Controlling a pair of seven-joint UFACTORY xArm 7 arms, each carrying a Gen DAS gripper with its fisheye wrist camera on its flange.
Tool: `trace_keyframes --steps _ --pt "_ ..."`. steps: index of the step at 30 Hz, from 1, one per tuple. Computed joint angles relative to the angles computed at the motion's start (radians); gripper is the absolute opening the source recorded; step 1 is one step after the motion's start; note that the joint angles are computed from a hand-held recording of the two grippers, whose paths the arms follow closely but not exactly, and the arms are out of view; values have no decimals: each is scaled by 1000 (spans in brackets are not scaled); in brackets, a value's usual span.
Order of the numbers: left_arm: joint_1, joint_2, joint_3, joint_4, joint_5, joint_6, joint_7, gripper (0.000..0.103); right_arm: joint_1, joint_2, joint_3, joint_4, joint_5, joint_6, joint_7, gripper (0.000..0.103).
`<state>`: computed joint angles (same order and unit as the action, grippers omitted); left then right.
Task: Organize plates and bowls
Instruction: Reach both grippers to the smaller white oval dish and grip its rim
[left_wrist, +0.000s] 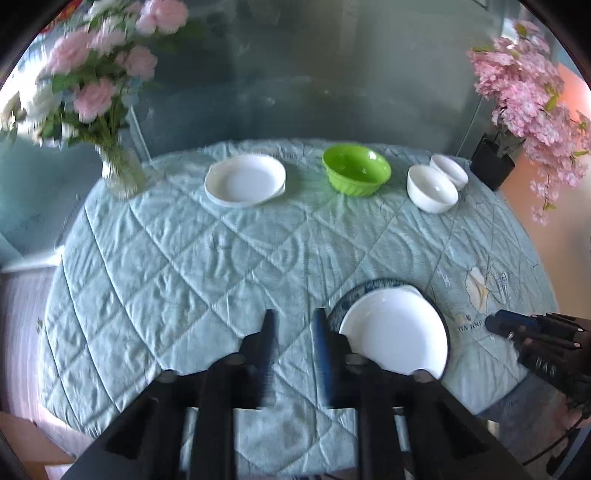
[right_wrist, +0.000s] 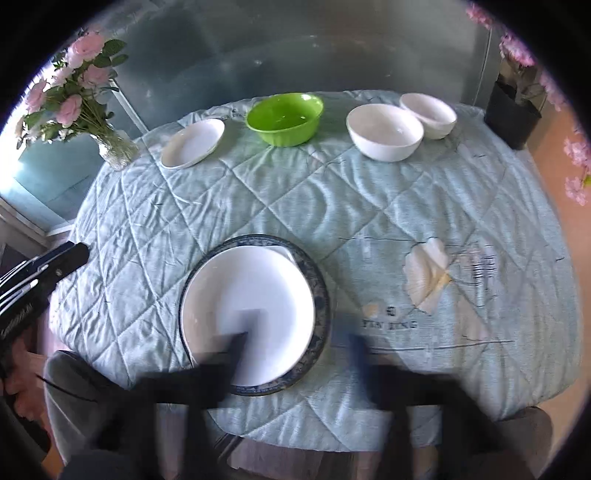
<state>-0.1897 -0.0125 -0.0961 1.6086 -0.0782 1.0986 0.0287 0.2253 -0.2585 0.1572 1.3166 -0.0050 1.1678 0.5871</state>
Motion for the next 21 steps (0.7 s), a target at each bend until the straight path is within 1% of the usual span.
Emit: trace_keyframes --steps 1,2,3,4,5,6,7,9,10,12,16,19,21 --pt "1 -17 2 -16 -9 -8 -2 15 -1 -3 2 1 -5 -2 8 15" --pt "3 -27 3 -27 -5 -29 -6 25 -2 -10 -3 -3 4 -23 8 15" --pt "4 -28 3 -23 14 -37 -16 57 -2 -7 -5 1 11 -38 7 22" --pt "6 -27 3 -20 31 -39 -31 81 -1 -4 -8 6 21 -49 0 51" --pt "9 -28 5 -22 46 -51 -52 100 0 4 -12 15 33 -56 -7 71" --pt "15 -30 8 -34 51 -81 -72 103 1 9 -16 17 48 -76 -13 95" --pt "19 -18 12 -24 53 -78 -76 103 0 13 -14 18 46 -97 -7 96" --pt "28 22 19 17 65 -41 -78 103 0 43 -6 50 30 -92 -5 97" --pt "33 48 24 39 84 -14 -88 103 5 68 -9 71 43 -90 -20 97" --pt "43 76 32 62 86 14 -97 103 14 114 -14 108 74 -84 -42 97" --pt "76 110 50 57 40 18 -98 103 26 236 -22 209 145 -52 -65 97" --pt "90 138 58 61 49 28 -101 103 29 364 -26 333 210 -26 -66 97" --pt "103 154 62 59 36 19 -95 103 41 483 -23 475 193 7 -65 97"
